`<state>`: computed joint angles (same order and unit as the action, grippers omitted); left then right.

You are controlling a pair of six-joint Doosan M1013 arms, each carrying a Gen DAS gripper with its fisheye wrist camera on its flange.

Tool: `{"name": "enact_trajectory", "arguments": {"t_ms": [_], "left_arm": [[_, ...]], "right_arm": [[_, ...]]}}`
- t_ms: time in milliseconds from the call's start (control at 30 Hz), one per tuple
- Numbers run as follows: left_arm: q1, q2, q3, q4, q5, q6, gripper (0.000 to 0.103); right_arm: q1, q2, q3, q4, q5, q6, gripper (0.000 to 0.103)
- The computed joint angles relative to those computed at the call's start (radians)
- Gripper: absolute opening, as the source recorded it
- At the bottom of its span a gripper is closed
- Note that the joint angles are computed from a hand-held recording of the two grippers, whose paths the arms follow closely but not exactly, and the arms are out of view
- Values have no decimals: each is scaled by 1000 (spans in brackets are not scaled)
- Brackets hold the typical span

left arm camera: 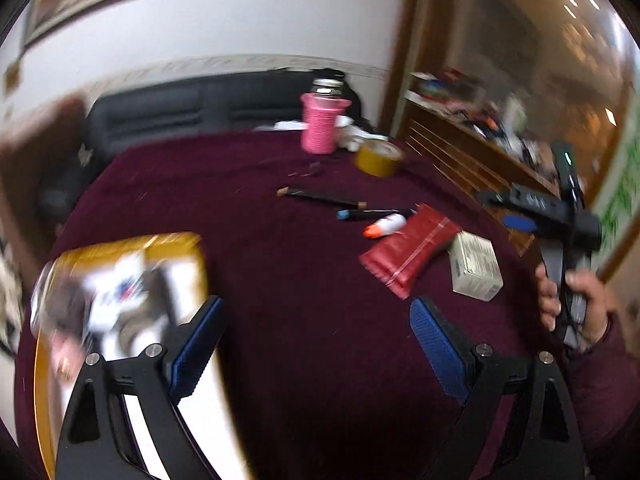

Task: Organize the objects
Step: 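Move both open grippers away from the tray back over the table, then grasp the black marker with teal cap using the left gripper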

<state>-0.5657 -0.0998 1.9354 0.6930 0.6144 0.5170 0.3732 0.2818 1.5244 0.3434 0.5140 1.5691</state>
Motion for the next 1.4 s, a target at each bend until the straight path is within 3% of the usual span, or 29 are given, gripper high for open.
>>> {"name": "enact_trajectory", "arguments": {"t_ms": [100,200,333,467,533,600,700,833,933,1033,1100,1267,1400], "left_arm": [[0,86,-71,-95,-4,151,92],[9,164,-149,-199,41,298,92],[20,252,-236,-100,118,292,92],[58,332,-306,-22,103,388,92],[72,367,-339,-41,102,495,86],[92,410,-385,-112,122,624,64],[113,454,-429,-194,134,770,44],[138,504,-481,-354,144,976,40],[141,525,-505,-419,138,1079,37],[143,537,-520,-450,128,1061,35],[140,535,-515,-464,118,1038,16],[138,498,-471,-512,138,999,14],[131,430,-387,-502,179,940,14]], "right_arm": [[-32,11,16,26,-46,40,103],[-62,20,38,108,-102,25,103],[-98,36,60,256,-118,-15,103],[-124,46,65,392,-69,-80,103],[-130,44,72,454,-58,-122,103],[-133,43,73,487,-52,-150,103],[-135,41,75,536,-39,-191,103],[-140,47,75,582,-11,-228,103],[-139,58,63,564,7,-211,103],[-136,64,57,548,16,-197,103],[-132,65,57,531,12,-185,103],[-131,66,59,495,13,-146,103],[-132,64,60,490,13,-134,103]]}}
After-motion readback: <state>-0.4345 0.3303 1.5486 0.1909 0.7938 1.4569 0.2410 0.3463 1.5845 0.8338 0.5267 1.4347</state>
